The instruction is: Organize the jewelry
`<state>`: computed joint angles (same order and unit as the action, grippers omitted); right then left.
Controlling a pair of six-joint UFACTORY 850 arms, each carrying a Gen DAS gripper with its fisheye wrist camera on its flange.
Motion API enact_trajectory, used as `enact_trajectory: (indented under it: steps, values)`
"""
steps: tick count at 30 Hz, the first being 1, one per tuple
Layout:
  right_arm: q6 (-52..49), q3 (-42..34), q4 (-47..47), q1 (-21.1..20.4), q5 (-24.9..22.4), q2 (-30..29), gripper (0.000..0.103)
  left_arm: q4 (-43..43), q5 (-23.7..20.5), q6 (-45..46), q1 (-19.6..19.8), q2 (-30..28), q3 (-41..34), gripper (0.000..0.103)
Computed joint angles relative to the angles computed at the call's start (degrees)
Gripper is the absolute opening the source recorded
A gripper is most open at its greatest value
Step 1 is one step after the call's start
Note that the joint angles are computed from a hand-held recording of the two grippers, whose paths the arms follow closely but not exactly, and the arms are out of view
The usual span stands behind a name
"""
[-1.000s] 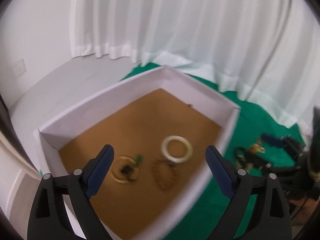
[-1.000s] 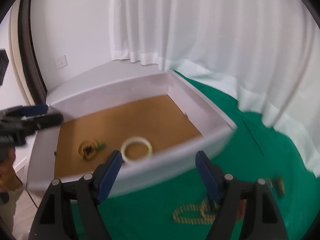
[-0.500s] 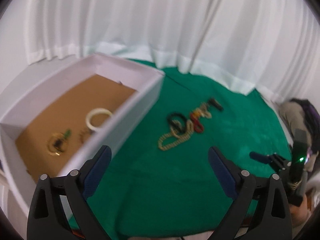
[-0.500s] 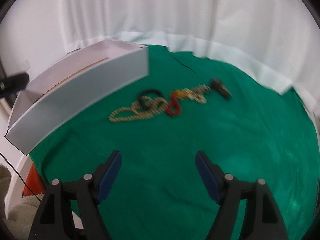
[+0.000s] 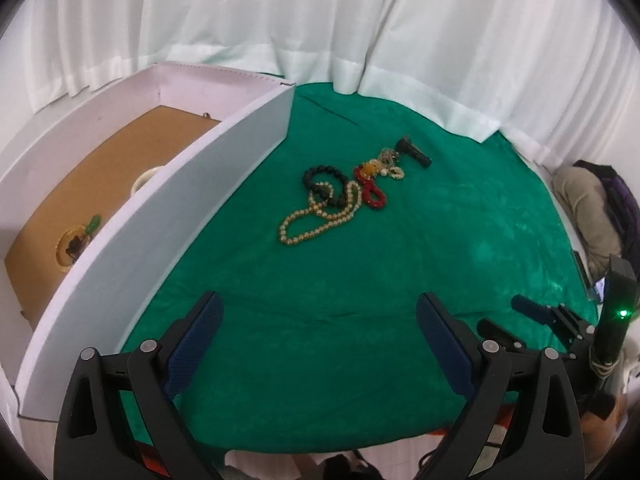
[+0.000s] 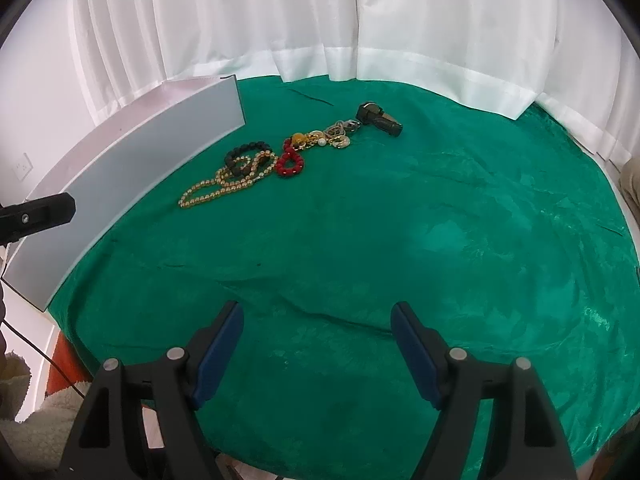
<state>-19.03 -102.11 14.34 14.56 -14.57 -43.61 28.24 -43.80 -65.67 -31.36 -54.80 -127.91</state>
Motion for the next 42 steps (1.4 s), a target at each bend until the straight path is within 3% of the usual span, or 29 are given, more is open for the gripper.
enact_trajectory:
  steps: [10,42]
  values:
    - [-5.0,2.1,4.2,0.6,1.2,1.4,0.078,-0.8,0.2,-1.2,0.3,0.2,1.0,0.098]
    - [-3.3,2.0,3.4,0.8,0.3,1.5,0.078,-4.4,0.2,0.8,0.5,-0.1,1.5,0.098]
